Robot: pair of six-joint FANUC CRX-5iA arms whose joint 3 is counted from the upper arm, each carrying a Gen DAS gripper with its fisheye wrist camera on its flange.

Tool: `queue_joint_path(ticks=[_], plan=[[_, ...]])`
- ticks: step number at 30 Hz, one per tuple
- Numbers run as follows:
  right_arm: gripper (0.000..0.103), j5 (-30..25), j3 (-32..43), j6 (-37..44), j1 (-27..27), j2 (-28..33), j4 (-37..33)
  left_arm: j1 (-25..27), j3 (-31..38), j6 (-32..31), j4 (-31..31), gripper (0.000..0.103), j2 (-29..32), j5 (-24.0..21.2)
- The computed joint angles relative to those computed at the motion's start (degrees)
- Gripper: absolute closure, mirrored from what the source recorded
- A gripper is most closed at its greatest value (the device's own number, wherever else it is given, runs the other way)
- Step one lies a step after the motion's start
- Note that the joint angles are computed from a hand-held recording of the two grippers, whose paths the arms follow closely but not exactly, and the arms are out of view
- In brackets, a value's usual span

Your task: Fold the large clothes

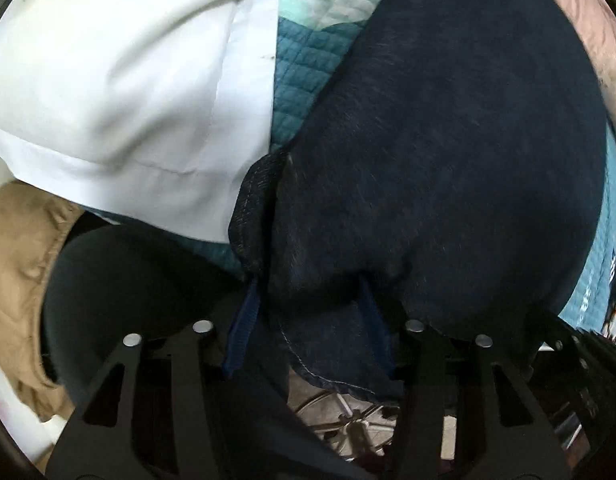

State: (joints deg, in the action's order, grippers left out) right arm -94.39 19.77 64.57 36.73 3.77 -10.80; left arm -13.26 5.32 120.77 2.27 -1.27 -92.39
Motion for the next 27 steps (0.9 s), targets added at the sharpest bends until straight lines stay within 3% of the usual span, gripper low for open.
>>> queue_joint_path(ticks=[3, 6, 8, 12, 15, 18, 24, 25, 27], plan=[[0.098, -3.6, 1.1, 3.8, -1.0, -1.5, -7.3, 0.6, -0.8, -1.3, 2.6, 0.06, -0.7, 0.4], [0.103, 1.3, -6.5, 3.5, 1.4, -3.9, -3.7, 0.1, -0.7, 0.0, 0.7, 0.06, 1.4, -1.5], [0.103, 2.5, -8.6, 1.6, -0.2, -4.6, -6.6, 0.8, -1.9, 0.2, 1.4, 0.059, 1.0, -0.6], [0.1, -1.3, -4.0, 3.6, 1.9, -4.9, -3.8, -0.2, 0.0, -0.6, 0.3, 0.059, 0.3, -2.1], [0.097, -2.6, -0.1, 2.8, -0.6, -4.2, -5.0, -1.1, 2.6, -1.1, -1.5, 0.06, 0.0, -2.8], [0.097, -1.2, 3.6, 2.2, -4.0, -2.8, -4.0, -0.3, 4.2, -2.8, 0.3, 0.06, -0.7, -0.1], [0.101, 1.5, 7.7, 1.3, -9.6, 3.6, 0.3, 0.9, 9.3, -5.3, -2.9, 0.06, 3.4, 4.1], [0.103, 1.7, 7.6, 1.9, -11.1, 5.4, -1.3, 1.5, 8.7, -4.9, -3.3, 0.057, 4.3, 3.9], [0.103, 2.8, 7.7, 2.2, -11.8, 7.0, -2.7, 5.2, 4.9, -3.4, 0.9, 0.045, 5.9, 7.7]])
